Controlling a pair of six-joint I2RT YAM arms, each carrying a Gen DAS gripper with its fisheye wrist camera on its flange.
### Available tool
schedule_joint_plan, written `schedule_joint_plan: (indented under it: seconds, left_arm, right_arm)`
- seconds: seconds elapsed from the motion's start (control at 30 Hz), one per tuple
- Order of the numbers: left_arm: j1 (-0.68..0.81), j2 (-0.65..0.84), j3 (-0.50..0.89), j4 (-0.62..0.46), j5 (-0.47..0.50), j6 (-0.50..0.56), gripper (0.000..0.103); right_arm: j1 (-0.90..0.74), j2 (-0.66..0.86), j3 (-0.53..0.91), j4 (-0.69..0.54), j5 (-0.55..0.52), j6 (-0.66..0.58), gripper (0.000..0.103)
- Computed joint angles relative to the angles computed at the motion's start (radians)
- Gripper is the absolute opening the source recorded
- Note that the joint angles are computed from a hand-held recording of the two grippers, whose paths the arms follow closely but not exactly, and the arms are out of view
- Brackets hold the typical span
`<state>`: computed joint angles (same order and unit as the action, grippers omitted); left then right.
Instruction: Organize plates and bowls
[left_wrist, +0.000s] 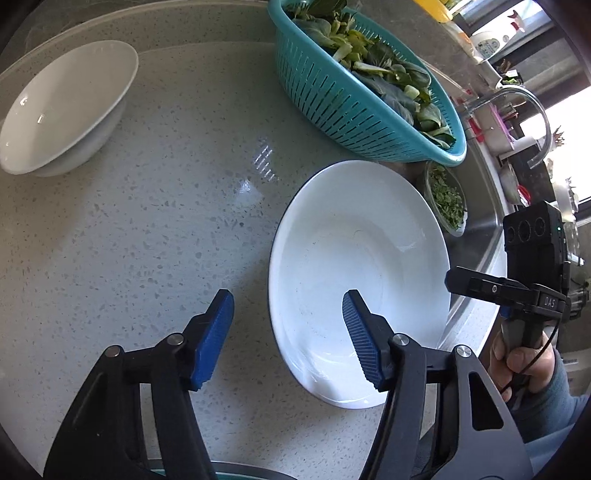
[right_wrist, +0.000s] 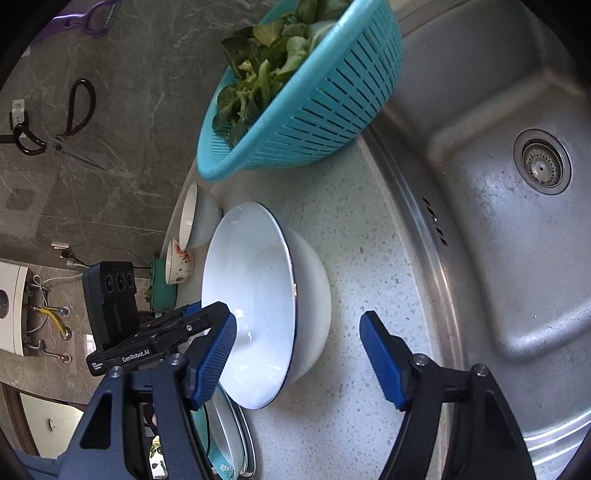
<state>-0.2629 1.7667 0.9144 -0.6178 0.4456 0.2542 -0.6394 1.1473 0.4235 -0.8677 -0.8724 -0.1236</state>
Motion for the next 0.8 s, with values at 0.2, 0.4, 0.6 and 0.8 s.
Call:
schedule_joint_plan:
  seconds: [0.2,0.4,0.6,0.8]
  left_arm:
    - [-0.012,0.062,0.014,0.038,0.012,-0.051,0.036]
    - [-0.044,0.084,0.002,0.067,-0.010,-0.070,0.012]
    - [-0.071,0.089,0.007,0.088,-0.025,-0.110,0.012]
    - [-0.050,0.028,-0.032,0.080,-0.019,-0.115,0.012]
  right_arm:
    - [0.066,0.065,0.010,0.065,0.030,0.040,0.050]
    - [0.137,0.074,0.000,0.112,0.059,0.084,0.032]
    - [0.159,0.043,0.005,0.099,0.083,0.101,0.031]
    - [0.214,0.014,0.011,0.123,0.103,0.155,0.031]
